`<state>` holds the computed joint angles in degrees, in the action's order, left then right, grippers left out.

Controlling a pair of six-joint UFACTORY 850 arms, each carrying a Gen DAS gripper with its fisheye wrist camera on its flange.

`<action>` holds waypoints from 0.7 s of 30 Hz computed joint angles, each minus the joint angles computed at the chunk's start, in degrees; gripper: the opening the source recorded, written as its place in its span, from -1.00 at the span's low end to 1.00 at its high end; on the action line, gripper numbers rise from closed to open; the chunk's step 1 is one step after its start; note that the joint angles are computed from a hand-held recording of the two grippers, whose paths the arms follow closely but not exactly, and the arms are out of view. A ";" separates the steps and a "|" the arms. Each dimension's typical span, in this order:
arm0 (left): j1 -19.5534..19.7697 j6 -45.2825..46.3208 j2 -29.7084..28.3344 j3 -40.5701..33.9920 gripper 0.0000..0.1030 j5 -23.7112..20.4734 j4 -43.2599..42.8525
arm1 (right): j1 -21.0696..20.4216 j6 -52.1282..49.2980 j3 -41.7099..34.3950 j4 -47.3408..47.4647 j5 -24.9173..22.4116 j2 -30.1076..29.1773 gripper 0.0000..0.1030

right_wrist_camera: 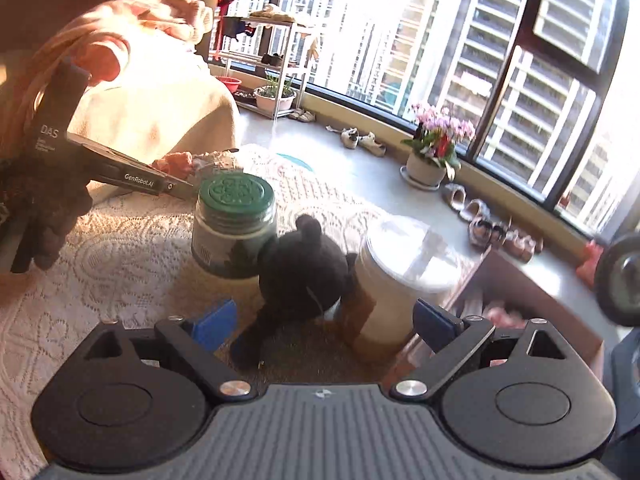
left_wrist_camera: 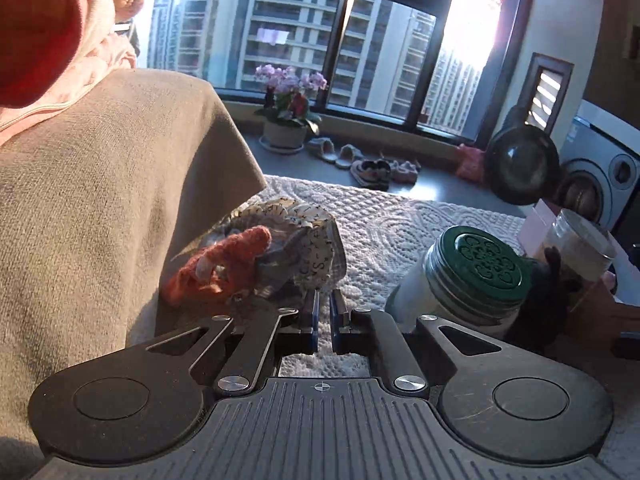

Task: Organize soft objects
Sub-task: 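Move the right tool to the black plush bear while the left tool holds the cloth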

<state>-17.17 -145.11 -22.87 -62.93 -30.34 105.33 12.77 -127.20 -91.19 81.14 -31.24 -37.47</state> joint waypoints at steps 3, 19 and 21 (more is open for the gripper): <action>-0.76 1.01 0.50 0.54 -0.85 -2.29 -0.87 | 3.15 -4.22 -1.84 0.15 4.33 -1.34 0.85; 1.79 28.85 -6.47 -10.77 -0.38 -9.26 -17.11 | 5.24 3.16 -1.95 -7.68 2.72 -1.61 0.82; 2.26 32.66 -8.45 -13.21 -0.37 -9.33 -19.68 | 4.82 5.33 -1.38 -9.19 1.46 -1.43 0.82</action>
<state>-14.92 -112.45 -31.32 -76.14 -39.67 85.65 17.59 -121.88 -92.57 71.95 -29.77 -38.90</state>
